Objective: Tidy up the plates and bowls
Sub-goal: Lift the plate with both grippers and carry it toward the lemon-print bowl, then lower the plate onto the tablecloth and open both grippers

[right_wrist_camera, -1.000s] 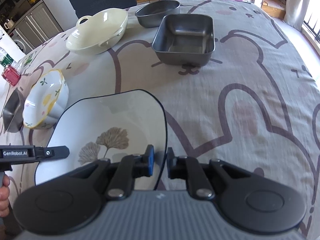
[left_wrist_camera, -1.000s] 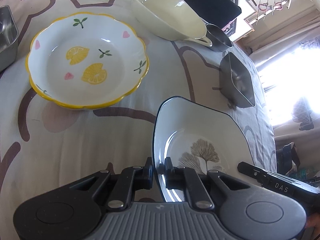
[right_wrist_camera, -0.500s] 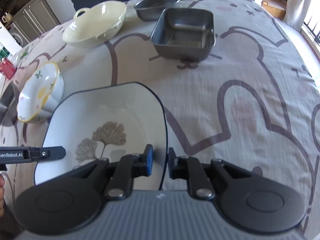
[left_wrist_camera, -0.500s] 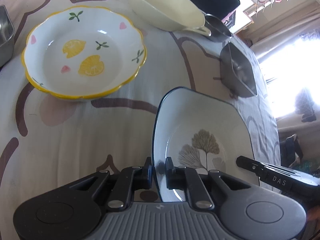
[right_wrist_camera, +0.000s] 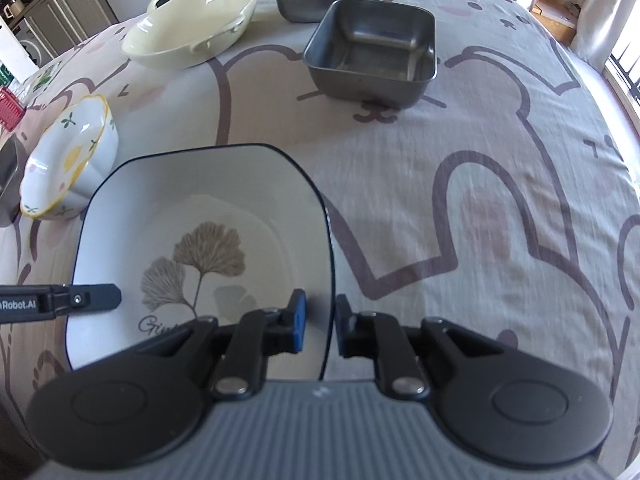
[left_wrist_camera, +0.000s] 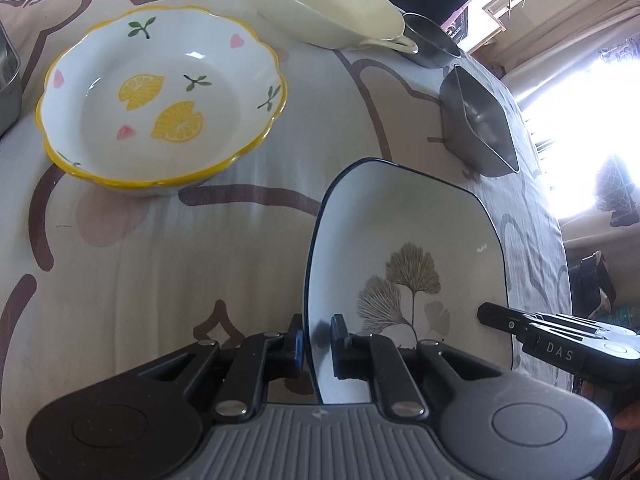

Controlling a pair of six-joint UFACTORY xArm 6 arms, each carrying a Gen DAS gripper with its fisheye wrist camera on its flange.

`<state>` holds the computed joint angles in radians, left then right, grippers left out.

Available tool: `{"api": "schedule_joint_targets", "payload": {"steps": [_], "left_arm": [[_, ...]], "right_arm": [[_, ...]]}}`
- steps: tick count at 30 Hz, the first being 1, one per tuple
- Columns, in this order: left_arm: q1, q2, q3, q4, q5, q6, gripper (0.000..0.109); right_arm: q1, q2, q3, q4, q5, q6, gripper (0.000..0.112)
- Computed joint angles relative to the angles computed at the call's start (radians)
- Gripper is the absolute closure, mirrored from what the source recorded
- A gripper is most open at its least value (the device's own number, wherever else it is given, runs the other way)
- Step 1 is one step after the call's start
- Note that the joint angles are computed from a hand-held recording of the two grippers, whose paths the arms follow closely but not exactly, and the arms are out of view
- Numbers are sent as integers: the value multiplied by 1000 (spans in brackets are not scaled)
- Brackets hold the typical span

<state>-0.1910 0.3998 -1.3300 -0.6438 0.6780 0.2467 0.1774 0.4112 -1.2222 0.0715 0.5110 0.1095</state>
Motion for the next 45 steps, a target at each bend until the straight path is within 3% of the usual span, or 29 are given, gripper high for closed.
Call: {"api": "schedule_joint_targets", "payload": {"steps": [14, 17, 19, 25, 29, 34, 36, 40, 43, 45], "left_arm": [[-7, -11, 11, 36, -11, 28, 95], [-9, -23, 23, 39, -16, 53, 89], [-10, -33, 34, 43, -20, 64, 79], [-16, -70, 75, 64, -51, 85, 61], [-16, -100, 103, 48, -65, 111, 41], [-22, -150, 143, 27, -99, 156, 25], [-23, -172, 157, 13, -105, 170, 15], [-26, -221, 180, -15, -129, 217, 9], [-30, -258, 194, -44, -185, 271, 6], [-30, -272, 186, -55, -219, 304, 6]], "right_arm": [[6, -9, 19, 10, -18, -2, 93], [6, -17, 30, 15, -21, -6, 93], [3, -26, 41, 26, -27, -16, 91], [2, -67, 93, 93, -46, -95, 70], [0, -111, 147, 156, -82, -158, 54], [-4, -173, 219, 232, -135, -233, 41], [-4, -202, 251, 245, -169, -245, 27], [3, -262, 316, 313, -264, -307, 11], [16, -302, 356, 315, -363, -305, 9], [30, -312, 355, 388, -413, -354, 9]]}}
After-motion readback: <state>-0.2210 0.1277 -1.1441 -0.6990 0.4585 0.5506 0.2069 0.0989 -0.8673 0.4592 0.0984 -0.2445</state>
